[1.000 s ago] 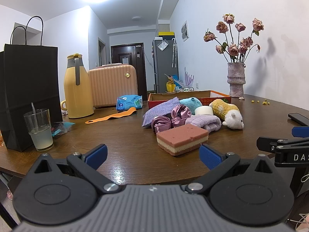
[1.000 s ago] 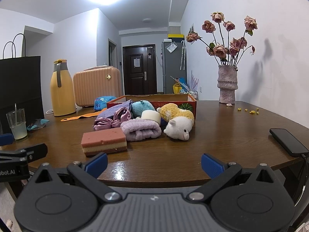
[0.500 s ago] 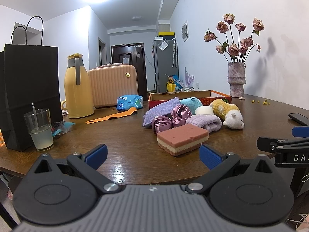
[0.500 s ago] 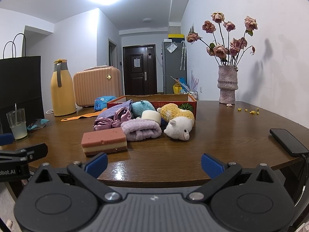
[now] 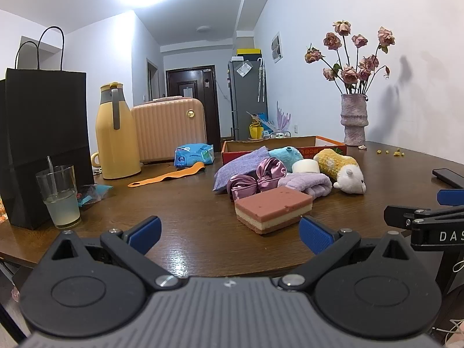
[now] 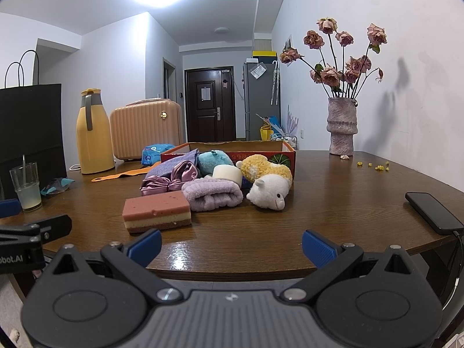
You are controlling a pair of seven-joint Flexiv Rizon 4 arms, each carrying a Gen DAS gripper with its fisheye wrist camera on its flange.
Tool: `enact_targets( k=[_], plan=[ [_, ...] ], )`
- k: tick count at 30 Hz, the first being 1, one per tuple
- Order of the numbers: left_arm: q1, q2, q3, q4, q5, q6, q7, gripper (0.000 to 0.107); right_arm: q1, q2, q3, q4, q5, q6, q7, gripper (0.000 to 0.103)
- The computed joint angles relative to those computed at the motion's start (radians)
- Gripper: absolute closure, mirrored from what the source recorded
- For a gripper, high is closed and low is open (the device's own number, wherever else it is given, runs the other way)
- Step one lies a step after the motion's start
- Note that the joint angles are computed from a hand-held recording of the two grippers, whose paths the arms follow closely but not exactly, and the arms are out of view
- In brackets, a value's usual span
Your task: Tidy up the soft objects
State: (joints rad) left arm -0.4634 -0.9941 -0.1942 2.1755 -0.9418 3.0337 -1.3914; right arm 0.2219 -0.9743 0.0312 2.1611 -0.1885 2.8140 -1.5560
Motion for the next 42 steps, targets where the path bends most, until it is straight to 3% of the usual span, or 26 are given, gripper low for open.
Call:
enact_targets(
  k=[8, 13, 15, 18, 19, 20, 22, 23, 24, 25, 26, 27, 28, 30, 32, 33, 37, 39, 42],
  plan=[
    [0.014, -0.007, 0.008, -0.008, 0.017, -0.018, -0.011, 0.004, 0.007, -0.006, -0.004, -0.019, 0.013, -0.012, -0.003, 0.000],
    [0.041, -0.010, 0.032, -0.085, 0.016, -0.068, 0.073, 0.004, -0.006, -0.015, -0.010, -0.102, -0.033, -0.049, 0.014, 0.000],
    [0.086, 0.013, 0.014, -0.104, 0.042, -0.157, 0.084, 0.004, -0.052, -0.017, -0.007, -0.149, -0.169, -0.101, 0.068, 0.000],
    [0.173, 0.055, -0.001, -0.101, 0.161, -0.317, -0.020, 0.004, -0.156, -0.029, 0.019, -0.257, -0.473, -0.245, 0.247, 0.000],
    [0.198, 0.060, -0.002, -0.104, 0.196, -0.362, -0.052, 0.008, -0.184, -0.035, 0.027, -0.303, -0.578, -0.306, 0.321, 0.000],
    [0.221, 0.063, -0.002, -0.110, 0.238, -0.397, -0.087, 0.023, -0.199, -0.043, 0.032, -0.349, -0.655, -0.357, 0.378, 0.000],
    [0.264, 0.067, -0.002, -0.129, 0.303, -0.474, -0.138, 0.039, -0.181, -0.068, 0.031, -0.417, -0.666, -0.386, 0.401, 0.004],
    [0.279, 0.067, -0.001, -0.141, 0.321, -0.506, -0.161, 0.041, -0.175, -0.081, 0.033, -0.443, -0.674, -0.392, 0.409, 0.013],
    [0.295, 0.066, 0.000, -0.154, 0.342, -0.538, -0.183, 0.043, -0.172, -0.094, 0.036, -0.478, -0.690, -0.413, 0.436, 0.030],
    [0.306, 0.066, 0.001, -0.167, 0.355, -0.572, -0.200, 0.048, -0.181, -0.109, 0.047, -0.526, -0.744, -0.459, 0.505, 0.041],
    [0.325, 0.065, 0.001, -0.174, 0.389, -0.592, -0.226, 0.051, -0.193, -0.119, 0.058, -0.558, -0.802, -0.492, 0.573, 0.059],
    [0.343, 0.065, -0.001, -0.179, 0.424, -0.608, -0.253, 0.054, -0.225, -0.143, 0.077, -0.620, -0.924, -0.536, 0.691, 0.068],
    [0.362, 0.066, -0.004, -0.183, 0.461, -0.624, -0.279, 0.061, -0.256, -0.171, 0.089, -0.695, -1.077, -0.567, 0.851, 0.069],
    [0.394, 0.068, -0.010, -0.184, 0.532, -0.644, -0.332, 0.067, -0.276, -0.227, 0.076, -0.817, -1.255, -0.540, 1.077, 0.072],
    [0.432, 0.069, -0.023, -0.180, 0.611, -0.656, -0.391, 0.075, -0.266, -0.251, 0.030, -0.869, -1.296, -0.470, 1.179, 0.082],
    [0.442, 0.076, -0.025, -0.172, 0.636, -0.666, -0.416, 0.076, -0.257, -0.257, -0.001, -0.883, -1.306, -0.425, 1.230, 0.082],
    [0.430, 0.089, 0.004, -0.164, 0.697, -0.692, -0.470, 0.071, -0.270, -0.216, -0.017, -0.771, -1.264, -0.385, 1.213, 0.079],
    [0.393, 0.103, 0.039, -0.166, 0.673, -0.723, -0.479, 0.061, -0.267, -0.224, -0.044, -0.783, -1.271, -0.345, 1.277, 0.077],
    [0.397, 0.105, 0.051, -0.172, 0.715, -0.741, -0.497, 0.064, -0.249, -0.240, -0.097, -0.821, -1.285, -0.303, 1.365, 0.070]
  ],
)
